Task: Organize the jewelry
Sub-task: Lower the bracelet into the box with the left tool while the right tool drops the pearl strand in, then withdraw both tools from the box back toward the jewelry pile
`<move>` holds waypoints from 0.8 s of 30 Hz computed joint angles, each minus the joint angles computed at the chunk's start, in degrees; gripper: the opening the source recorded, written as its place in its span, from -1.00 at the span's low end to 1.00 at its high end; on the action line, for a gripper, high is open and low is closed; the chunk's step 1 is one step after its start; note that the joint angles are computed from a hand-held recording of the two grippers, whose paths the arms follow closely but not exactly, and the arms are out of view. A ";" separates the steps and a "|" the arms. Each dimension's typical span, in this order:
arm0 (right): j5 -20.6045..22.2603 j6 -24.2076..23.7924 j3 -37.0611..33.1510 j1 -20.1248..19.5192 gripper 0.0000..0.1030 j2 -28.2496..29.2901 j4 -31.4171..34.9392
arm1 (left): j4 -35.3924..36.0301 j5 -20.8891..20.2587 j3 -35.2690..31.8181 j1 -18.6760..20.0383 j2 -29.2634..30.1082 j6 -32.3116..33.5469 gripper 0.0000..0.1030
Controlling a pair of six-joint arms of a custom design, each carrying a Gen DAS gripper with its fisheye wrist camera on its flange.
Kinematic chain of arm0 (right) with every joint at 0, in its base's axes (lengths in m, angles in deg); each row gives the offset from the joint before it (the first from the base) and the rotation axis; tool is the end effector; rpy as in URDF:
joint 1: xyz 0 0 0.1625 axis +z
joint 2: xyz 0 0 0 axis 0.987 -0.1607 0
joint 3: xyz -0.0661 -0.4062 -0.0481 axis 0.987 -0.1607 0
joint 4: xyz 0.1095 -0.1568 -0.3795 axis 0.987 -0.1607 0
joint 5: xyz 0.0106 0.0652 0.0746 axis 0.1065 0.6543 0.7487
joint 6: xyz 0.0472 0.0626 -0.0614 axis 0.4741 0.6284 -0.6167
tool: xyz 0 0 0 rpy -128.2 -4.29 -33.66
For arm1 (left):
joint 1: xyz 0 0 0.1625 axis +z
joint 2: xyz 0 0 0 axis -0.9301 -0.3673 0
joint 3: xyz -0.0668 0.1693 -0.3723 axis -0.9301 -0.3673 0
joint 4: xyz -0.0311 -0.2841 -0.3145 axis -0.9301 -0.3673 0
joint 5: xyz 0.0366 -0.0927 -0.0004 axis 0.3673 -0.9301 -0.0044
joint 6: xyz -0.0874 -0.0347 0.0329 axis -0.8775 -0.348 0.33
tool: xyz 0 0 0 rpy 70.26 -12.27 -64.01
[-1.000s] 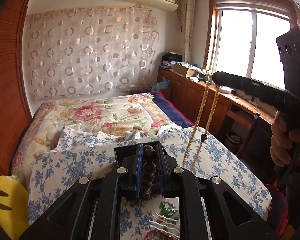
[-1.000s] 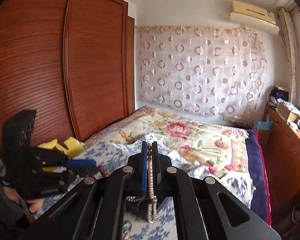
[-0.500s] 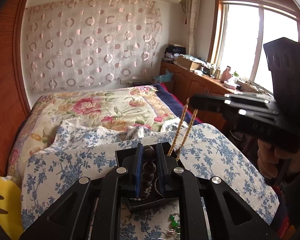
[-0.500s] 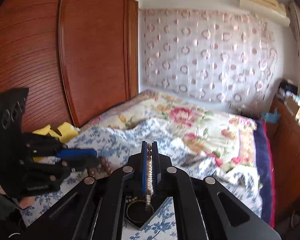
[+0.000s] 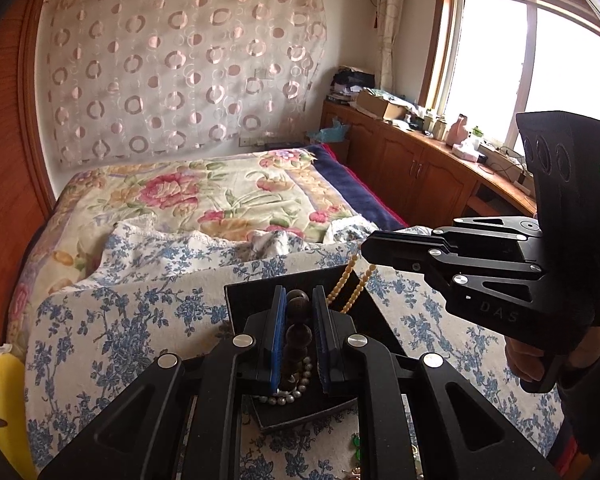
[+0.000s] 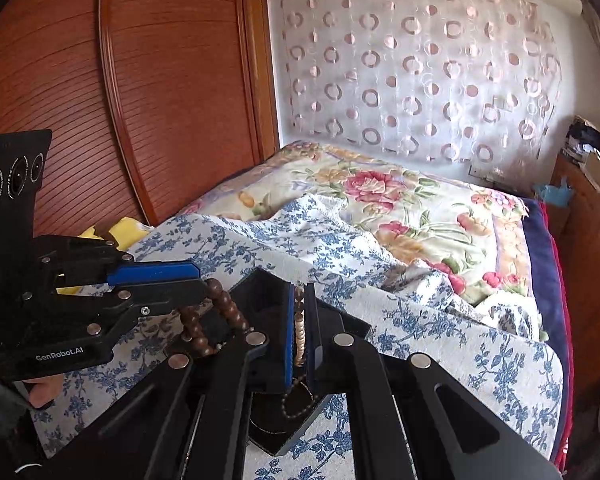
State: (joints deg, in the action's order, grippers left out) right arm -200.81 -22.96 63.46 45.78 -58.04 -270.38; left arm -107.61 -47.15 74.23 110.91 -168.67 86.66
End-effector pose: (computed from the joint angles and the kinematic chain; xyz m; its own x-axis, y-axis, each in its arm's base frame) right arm 0.3409 -0.3489 0.0955 -0.7321 -0.2331 0.6400 -0.6212 0.6141 -0.4869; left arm -0.1449 -0.3671 0.2889 -0.6020 0.6728 -0.4301 0.7984 0.5163 -0.3098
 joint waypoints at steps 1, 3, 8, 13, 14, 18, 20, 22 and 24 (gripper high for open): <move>0.09 0.08 0.12 -0.22 -0.88 0.02 -0.05 | -0.12 -0.02 0.03 0.10 0.22 0.01 -0.76; 0.51 0.96 0.52 -0.60 -0.88 -0.41 0.59 | 0.08 -0.27 -0.22 0.55 0.43 -0.03 -0.76; -0.11 1.83 1.47 -0.43 -0.88 -0.63 0.56 | -0.28 -0.94 -0.02 0.98 -0.17 0.08 -0.74; -1.53 3.47 3.10 0.65 -0.89 -0.76 -0.58 | 1.72 -0.48 0.99 0.58 -2.96 -0.63 -0.74; -1.79 4.18 3.80 1.05 -0.88 -0.75 -1.24 | 2.41 -0.38 1.30 0.46 -3.93 -0.87 -0.74; -2.65 7.07 6.26 2.30 -0.88 -0.78 -2.35 | 5.51 0.05 2.59 -0.03 -7.75 -1.95 -0.74; -3.22 8.64 7.44 2.93 -0.88 -0.55 -2.60 | 7.52 0.28 3.31 -0.32 -9.75 -2.49 -0.74; -3.95 10.15 8.89 3.97 -0.88 -0.17 -2.97 | 9.43 0.41 4.15 -0.71 -11.70 -3.15 -0.74; -4.51 11.75 9.76 5.03 -0.88 0.27 -2.63 | 11.58 0.55 5.09 -1.24 -14.04 -3.86 -0.74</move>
